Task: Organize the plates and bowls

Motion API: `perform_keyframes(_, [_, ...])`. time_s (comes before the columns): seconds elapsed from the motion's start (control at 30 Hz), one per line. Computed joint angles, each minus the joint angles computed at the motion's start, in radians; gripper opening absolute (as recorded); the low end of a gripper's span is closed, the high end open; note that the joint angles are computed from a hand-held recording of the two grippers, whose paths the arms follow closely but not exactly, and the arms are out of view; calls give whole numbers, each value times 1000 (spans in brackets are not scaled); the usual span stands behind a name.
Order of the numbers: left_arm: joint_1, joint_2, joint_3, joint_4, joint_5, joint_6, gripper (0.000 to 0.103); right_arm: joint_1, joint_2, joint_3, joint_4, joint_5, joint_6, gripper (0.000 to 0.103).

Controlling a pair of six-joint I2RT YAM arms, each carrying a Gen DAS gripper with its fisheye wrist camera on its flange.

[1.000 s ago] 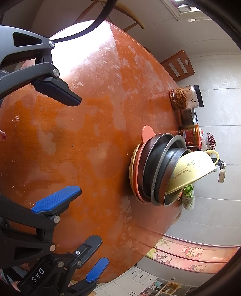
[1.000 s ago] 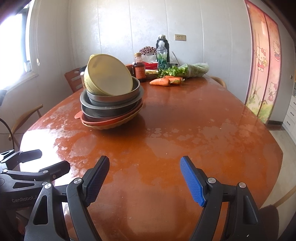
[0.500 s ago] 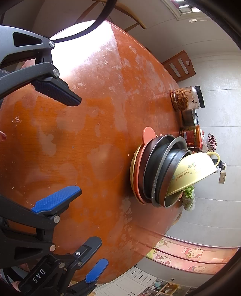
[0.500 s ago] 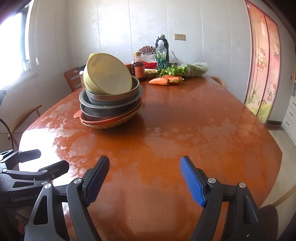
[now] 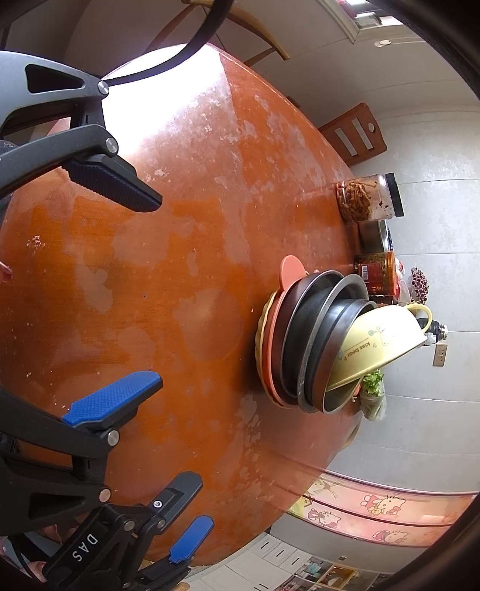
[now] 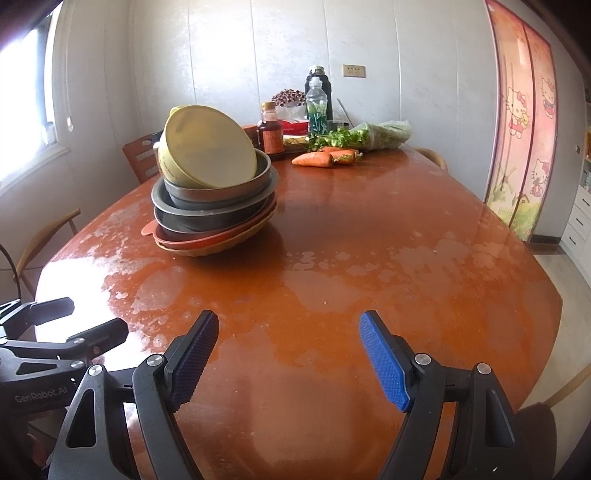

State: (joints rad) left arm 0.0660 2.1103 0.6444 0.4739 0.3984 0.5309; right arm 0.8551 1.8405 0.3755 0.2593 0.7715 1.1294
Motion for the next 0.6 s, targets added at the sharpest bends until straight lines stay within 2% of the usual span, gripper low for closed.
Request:
perform_keyframes(0.3, [-1, -7, -5, -1, 0, 3, 88, 6, -5, 4, -13, 11, 1, 80])
perform_keyframes(0.5, [42, -16, 68, -105, 48, 15, 88, -7, -15, -6, -12, 4, -8, 80])
perform_keyframes(0.6, [92, -17, 156, -159, 66, -6, 88, -54, -65, -41, -1, -16, -68, 80])
